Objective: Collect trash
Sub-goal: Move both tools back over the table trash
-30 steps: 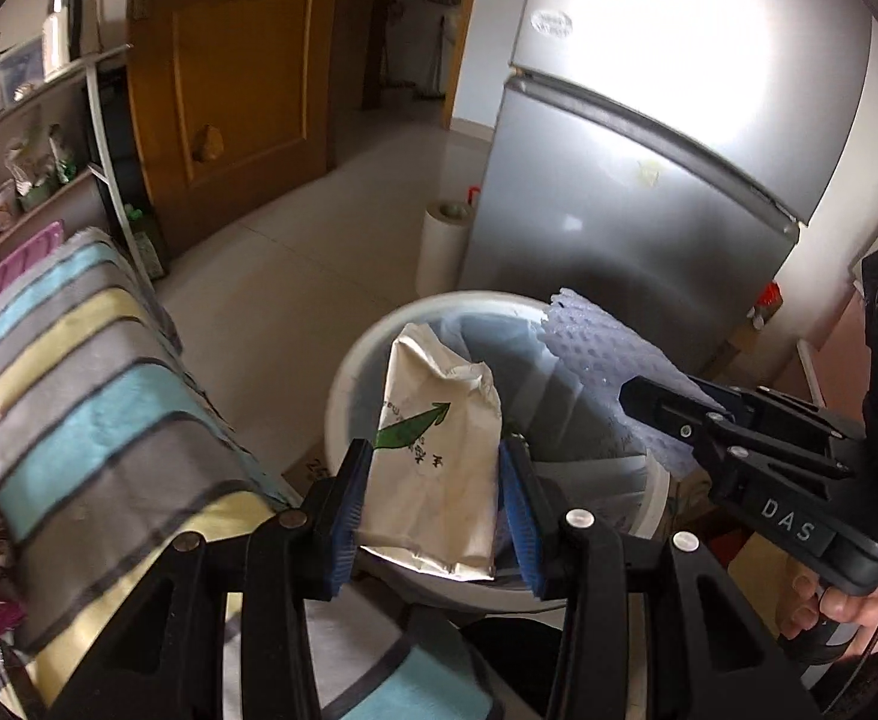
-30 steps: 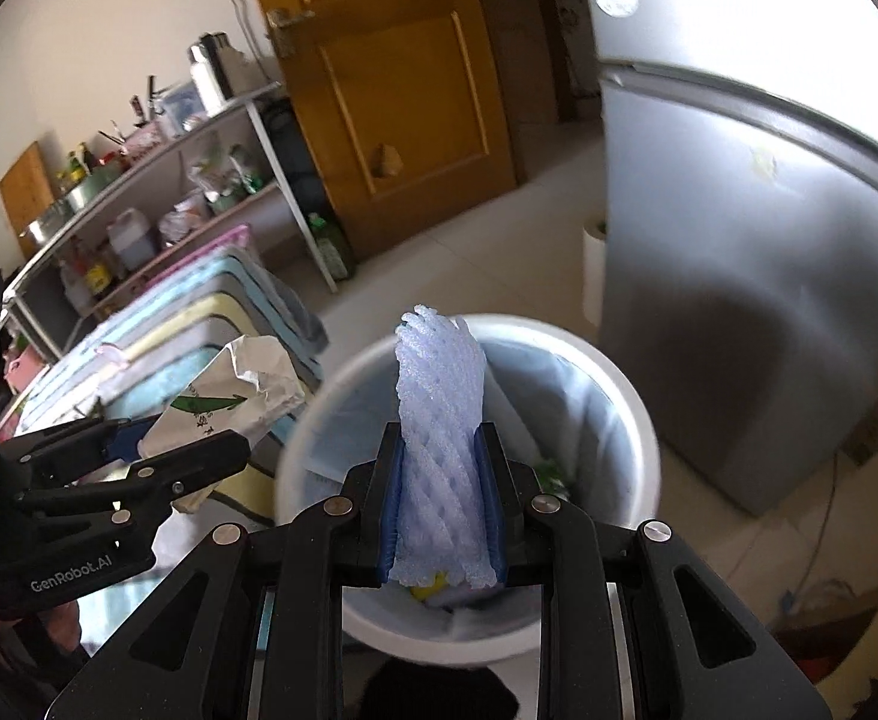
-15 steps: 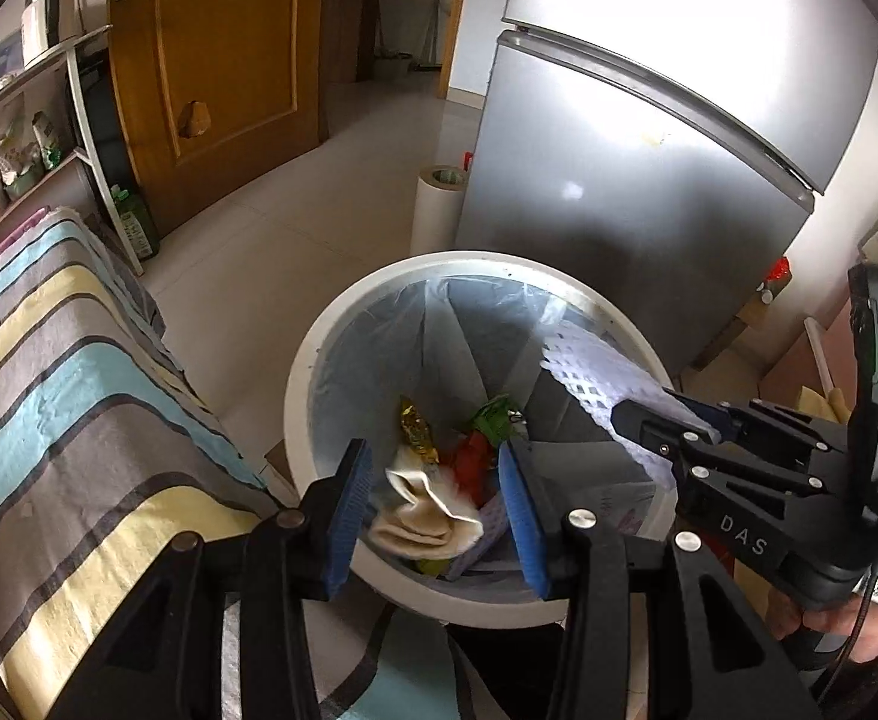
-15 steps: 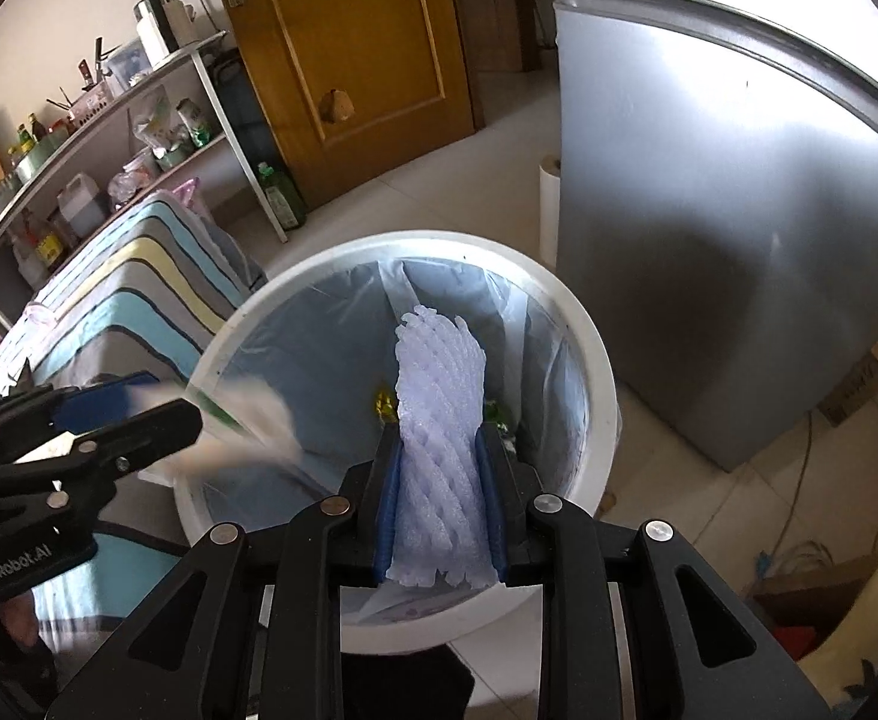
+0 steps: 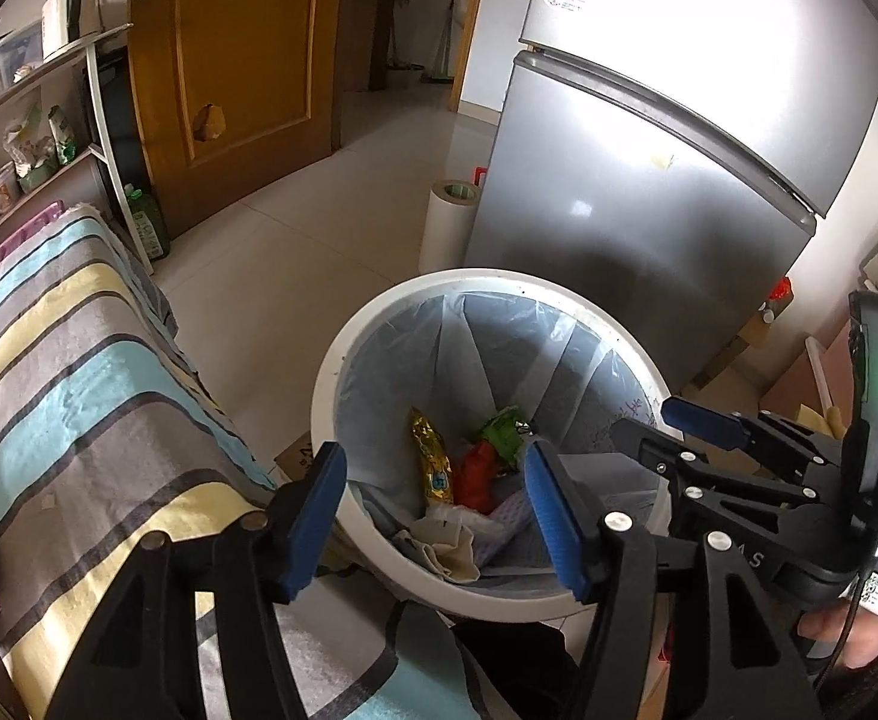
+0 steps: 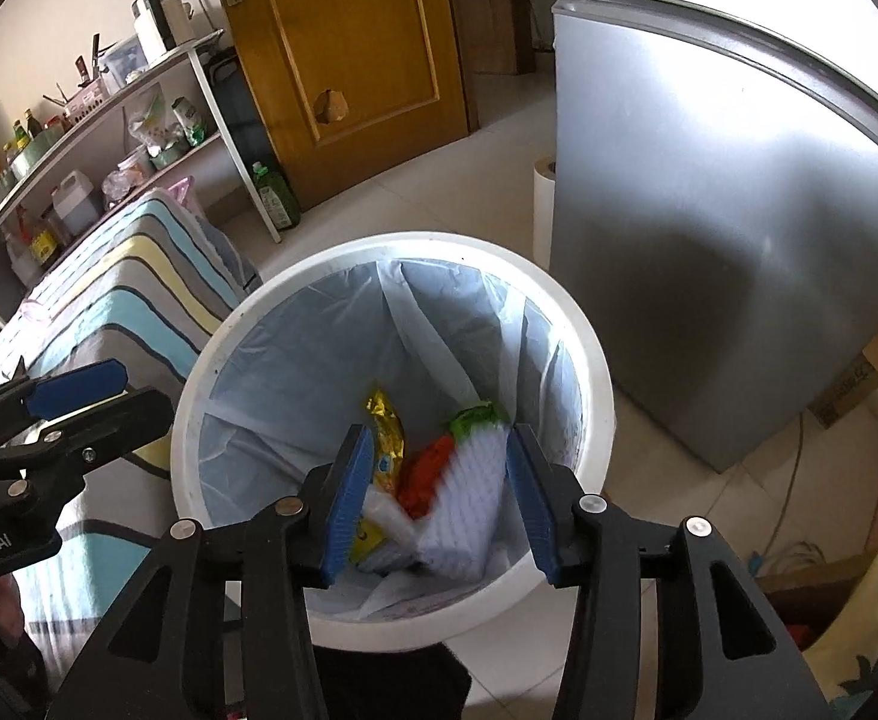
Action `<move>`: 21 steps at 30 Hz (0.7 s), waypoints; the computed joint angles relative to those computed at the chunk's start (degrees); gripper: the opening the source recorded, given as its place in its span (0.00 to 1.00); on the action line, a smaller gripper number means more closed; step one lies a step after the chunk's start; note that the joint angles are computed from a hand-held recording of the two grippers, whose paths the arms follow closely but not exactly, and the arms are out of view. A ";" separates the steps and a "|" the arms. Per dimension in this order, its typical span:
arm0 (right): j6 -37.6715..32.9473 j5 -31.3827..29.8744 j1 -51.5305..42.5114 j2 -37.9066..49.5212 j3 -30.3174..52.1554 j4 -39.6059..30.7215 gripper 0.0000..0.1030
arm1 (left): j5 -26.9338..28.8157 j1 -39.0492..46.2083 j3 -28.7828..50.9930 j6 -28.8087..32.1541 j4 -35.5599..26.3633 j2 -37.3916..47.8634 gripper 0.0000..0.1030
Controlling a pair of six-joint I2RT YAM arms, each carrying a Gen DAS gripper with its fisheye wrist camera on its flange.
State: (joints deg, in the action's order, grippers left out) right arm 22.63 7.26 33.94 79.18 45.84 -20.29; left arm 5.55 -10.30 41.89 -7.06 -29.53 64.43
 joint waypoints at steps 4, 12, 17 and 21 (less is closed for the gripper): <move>0.70 1.11 1.04 -1.00 0.56 -1.13 0.46 | 0.82 1.14 -0.39 0.20 -1.21 -2.44 0.62; 2.80 3.69 4.97 -2.98 2.14 -3.06 0.46 | 3.36 6.49 -0.90 2.43 -5.21 -9.00 0.62; 4.80 5.77 8.75 -3.61 3.52 -3.47 0.46 | 5.51 12.40 -0.84 5.21 -8.69 -13.98 0.63; 6.16 7.94 12.95 -3.56 5.12 -3.56 0.46 | 9.51 20.07 -0.19 9.38 -12.13 -17.10 0.63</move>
